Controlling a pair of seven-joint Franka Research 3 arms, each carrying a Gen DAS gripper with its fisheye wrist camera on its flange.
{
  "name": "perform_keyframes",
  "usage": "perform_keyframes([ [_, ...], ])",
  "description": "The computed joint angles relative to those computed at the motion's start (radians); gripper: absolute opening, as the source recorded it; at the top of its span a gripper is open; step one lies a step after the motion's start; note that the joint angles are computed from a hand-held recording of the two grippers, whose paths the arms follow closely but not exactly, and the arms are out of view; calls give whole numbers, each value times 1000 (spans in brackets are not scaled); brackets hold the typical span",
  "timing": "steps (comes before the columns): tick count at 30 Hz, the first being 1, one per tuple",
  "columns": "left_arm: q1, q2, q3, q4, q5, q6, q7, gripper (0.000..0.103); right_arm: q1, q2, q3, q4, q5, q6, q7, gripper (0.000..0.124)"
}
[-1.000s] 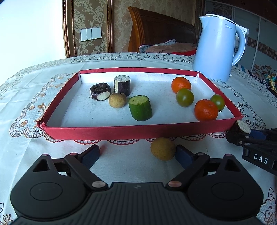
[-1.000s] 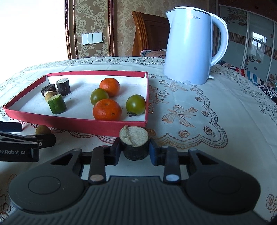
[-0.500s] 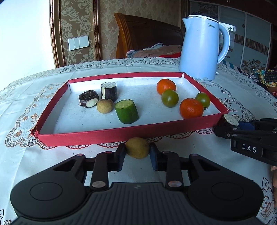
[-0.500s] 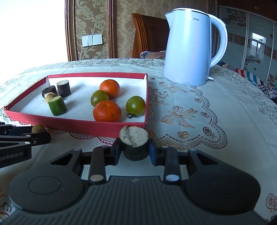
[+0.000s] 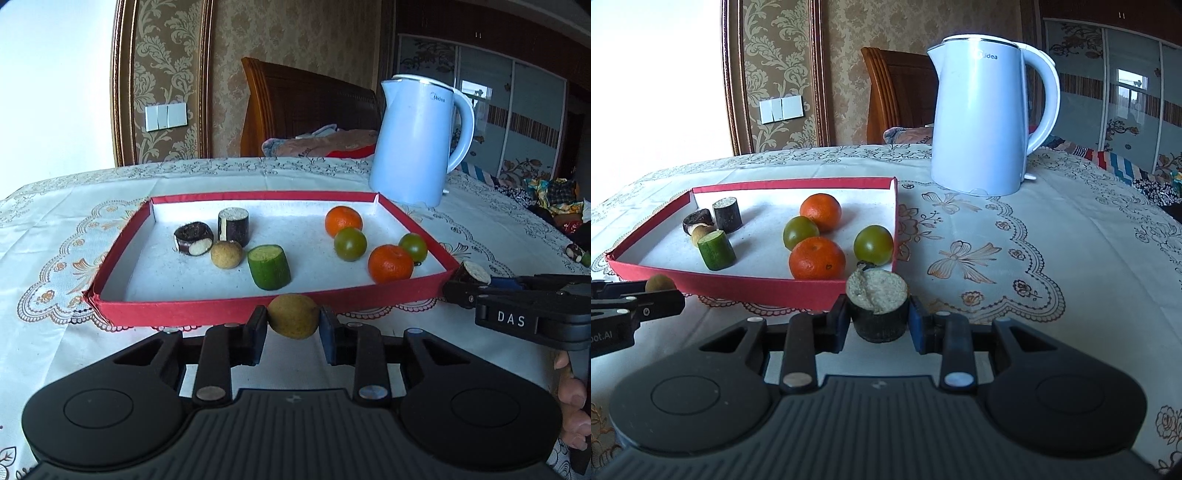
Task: Organize fruits
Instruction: 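Carry the kiwi and dark slice into the tray with both grippers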
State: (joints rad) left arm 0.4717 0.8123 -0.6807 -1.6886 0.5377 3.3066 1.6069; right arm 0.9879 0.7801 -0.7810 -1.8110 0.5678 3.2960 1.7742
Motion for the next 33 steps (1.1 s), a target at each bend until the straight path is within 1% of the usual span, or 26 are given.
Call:
perform_keyframes([
  [2,1,4,-2,11,5,10,3,30,12,10,-14,9,3,1,2,31],
  [4,-26,-1,28,31,-1,17,-8,30,17,20,-25,26,7,-10,10,31],
  [5,-35,1,36,45,-3,13,-15,30,35,37,-52,35,12,-21,24,31],
  [6,-33,13,28,68,-5,-5,-17,30,56,60,-84,43,13,-26,42,31],
  [7,-30,26,15,90,-10,-26,-14,30,62,70,-96,50,7,-24,55,31],
  [9,-27,53,-6,132,-36,-68,8,30,46,63,-83,65,-2,-14,67,31],
  [12,-44,80,-8,194,-89,-117,35,30,50,97,-111,110,-22,-41,86,31],
  [14,-63,89,6,225,-120,-131,50,30,19,95,-85,142,-52,-48,97,31],
  [16,-92,95,32,258,-147,-131,64,30,-24,96,-48,188,-85,-55,103,31],
  [20,-168,112,101,339,-200,-138,89,30,-80,142,-24,302,-146,-90,145,31],
  [22,-206,128,135,388,-229,-153,98,30,-111,174,-18,373,-178,-128,169,31],
  [25,-244,153,164,448,-266,-175,125,30,-160,211,1,464,-222,-176,202,31],
  [27,-278,167,203,488,-294,-185,127,30,-188,237,7,522,-243,-209,234,31],
  [31,-315,198,235,560,-340,-224,152,30,-265,268,61,626,-284,-271,272,31],
  [33,-328,216,243,594,-362,-241,168,30,-281,286,59,658,-307,-280,303,31],
])
